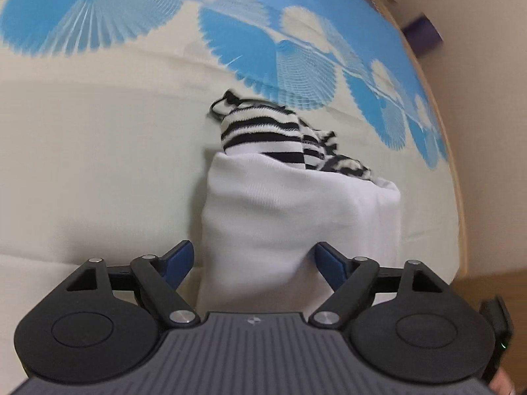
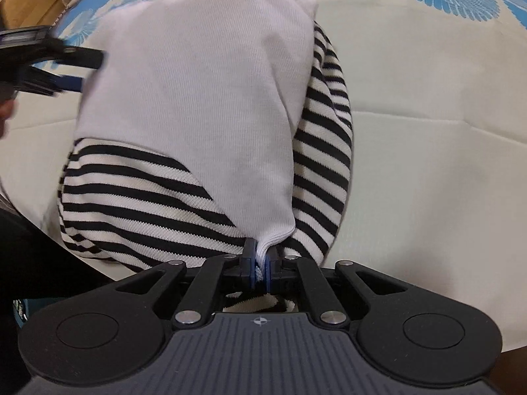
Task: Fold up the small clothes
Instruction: 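Fold the bundle end over with both grippers and release it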
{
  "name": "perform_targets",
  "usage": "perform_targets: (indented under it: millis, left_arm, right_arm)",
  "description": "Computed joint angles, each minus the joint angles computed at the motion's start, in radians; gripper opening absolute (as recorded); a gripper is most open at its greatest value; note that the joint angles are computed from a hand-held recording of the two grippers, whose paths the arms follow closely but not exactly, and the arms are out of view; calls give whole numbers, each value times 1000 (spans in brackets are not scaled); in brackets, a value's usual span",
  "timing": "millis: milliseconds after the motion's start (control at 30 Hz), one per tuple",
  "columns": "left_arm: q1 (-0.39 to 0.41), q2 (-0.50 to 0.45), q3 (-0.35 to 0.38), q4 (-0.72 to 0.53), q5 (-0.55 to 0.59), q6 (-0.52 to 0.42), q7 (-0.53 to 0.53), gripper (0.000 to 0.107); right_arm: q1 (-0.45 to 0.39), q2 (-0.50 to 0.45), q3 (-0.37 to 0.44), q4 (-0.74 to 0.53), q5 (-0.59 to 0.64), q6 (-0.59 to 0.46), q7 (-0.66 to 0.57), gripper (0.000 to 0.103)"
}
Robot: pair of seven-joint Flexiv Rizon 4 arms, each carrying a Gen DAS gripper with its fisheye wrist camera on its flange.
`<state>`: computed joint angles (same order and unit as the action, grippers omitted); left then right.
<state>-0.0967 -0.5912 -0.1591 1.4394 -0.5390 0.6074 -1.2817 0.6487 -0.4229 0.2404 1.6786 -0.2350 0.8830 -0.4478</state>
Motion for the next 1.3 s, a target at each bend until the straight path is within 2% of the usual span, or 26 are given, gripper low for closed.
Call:
perform_targets:
  millis: [67,133,200,233,267,400,433,467,500,533,567,633,733,767,800,833,867,900,933,967,1000,1033,1100,1167,1233,1300]
  left_arm:
    - [-4,-13,-2,5,-6,17,-12,83]
    - [4,-17,-17,20,-30,34,10,83]
    - [16,-22,-31,29,-64,44,27,83]
    - [22,-30,-35,26,-79,45,30,83]
    - [27,-34,-40,29,-97,47,30,84]
    - [41,-41,-54,47,-153,56,36,85]
    - [41,-43,-56,49,-159,60,41,84]
    - [39,-44,-56,47,-161,65,46,78]
    - [34,-43,-54,46,-156,75,53,73]
    - [29,-43,-51,40,-144,82,61,57]
    - [24,-40,-46,34,-129,97,73,45]
    - [17,-20,-56,45,-148,200,110,40]
    - [25,7,-116,61,-218,403,275,40]
    - [33,6,-137,56,-241,441,326,42]
    - [34,-1,-140,41,-242,457,348,45]
    - [20,-14,-114,12,-212,459,320,53]
    - [-6,-23,-69,-10,-165,474,256,60]
    - [-33,-28,-24,-19,-115,516,191,60]
    - [-42,-25,-6,-11,-82,572,156,60]
    - [-28,-19,-21,2,-79,602,161,60]
    - [-8,-13,-41,8,-79,595,164,60]
    - [17,-4,-66,19,-90,573,175,60]
    - [47,9,-89,34,-102,503,192,60]
    - [41,13,-57,27,-64,431,173,60]
    - [28,14,-30,21,-21,382,153,60]
    - [20,21,-11,25,5,357,132,60]
  right_arm:
    - [13,24,-37,44,-43,112,77,17]
    - [60,62,-144,133,-194,288,284,52]
    - [121,86,-287,196,-414,407,548,66]
    - [135,85,-327,198,-486,412,640,68]
    - [133,73,-335,183,-498,401,674,68]
    - [50,-25,-232,54,-399,289,623,68]
    - [37,-44,-213,26,-381,266,610,68]
    - [23,-69,-196,-5,-358,249,592,67]
    - [10,-85,-179,-21,-335,240,572,53]
    - [2,-103,-166,-42,-311,228,555,17]
    - [7,-114,-172,-53,-304,224,566,10]
    - [55,-111,-252,-38,-369,254,678,7]
    - [154,-86,-458,8,-653,366,968,6]
    - [172,-88,-496,-8,-735,363,1011,6]
    - [176,-97,-510,-29,-783,352,1026,6]
    - [172,-113,-507,-60,-804,334,1016,6]
    - [158,-132,-491,-92,-802,321,992,7]
    - [139,-153,-464,-124,-781,301,956,10]
    - [118,-177,-416,-170,-725,236,875,21]
    - [106,-198,-377,-215,-685,149,802,25]
    - [111,-214,-361,-252,-672,57,752,35]
    - [116,-216,-360,-261,-688,17,741,41]
    - [98,-205,-346,-245,-715,56,759,41]
    - [61,-197,-311,-220,-701,152,759,42]
    - [18,-212,-248,-217,-616,233,681,55]
    - [-15,-247,-174,-254,-488,252,573,61]
